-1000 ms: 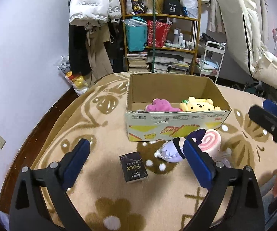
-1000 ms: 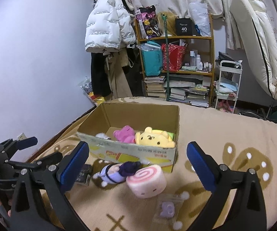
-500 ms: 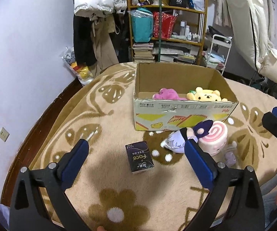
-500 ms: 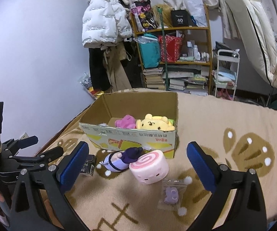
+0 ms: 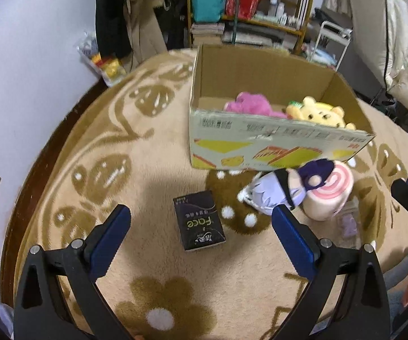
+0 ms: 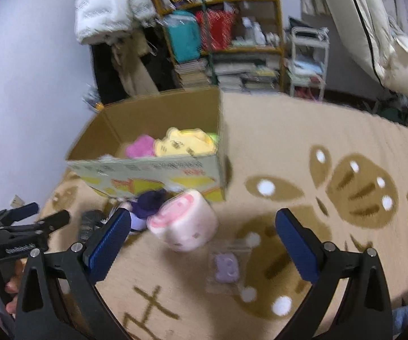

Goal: Organize soft objects
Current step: 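Lower the left tool to the black tissue pack while the right tool lowers to the bagged purple item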

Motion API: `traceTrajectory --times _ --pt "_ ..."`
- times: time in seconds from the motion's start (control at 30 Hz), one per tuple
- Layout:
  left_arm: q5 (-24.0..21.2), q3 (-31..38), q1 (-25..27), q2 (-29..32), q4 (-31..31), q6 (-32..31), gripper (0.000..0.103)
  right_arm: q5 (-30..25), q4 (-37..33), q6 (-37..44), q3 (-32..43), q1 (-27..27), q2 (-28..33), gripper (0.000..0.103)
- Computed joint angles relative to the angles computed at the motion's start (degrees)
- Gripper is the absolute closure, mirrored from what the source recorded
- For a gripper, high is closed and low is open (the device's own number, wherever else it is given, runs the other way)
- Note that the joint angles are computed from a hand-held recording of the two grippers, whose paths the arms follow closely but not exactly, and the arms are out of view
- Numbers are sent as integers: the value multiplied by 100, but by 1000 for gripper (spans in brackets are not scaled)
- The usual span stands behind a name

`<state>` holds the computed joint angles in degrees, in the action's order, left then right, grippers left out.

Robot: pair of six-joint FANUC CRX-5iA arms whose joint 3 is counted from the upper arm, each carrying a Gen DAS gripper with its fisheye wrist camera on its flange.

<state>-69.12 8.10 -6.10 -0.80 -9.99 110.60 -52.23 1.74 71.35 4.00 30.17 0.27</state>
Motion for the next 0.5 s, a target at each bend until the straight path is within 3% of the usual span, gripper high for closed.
traceTrajectory --times 0.23,0.5 --pt "-346 142 240 436 392 -184 4 -1074 -517 -17 700 -326 675 0" --pt "-701 282 449 868 706 -303 4 -1740 -859 -122 1096 -551 1109 0"
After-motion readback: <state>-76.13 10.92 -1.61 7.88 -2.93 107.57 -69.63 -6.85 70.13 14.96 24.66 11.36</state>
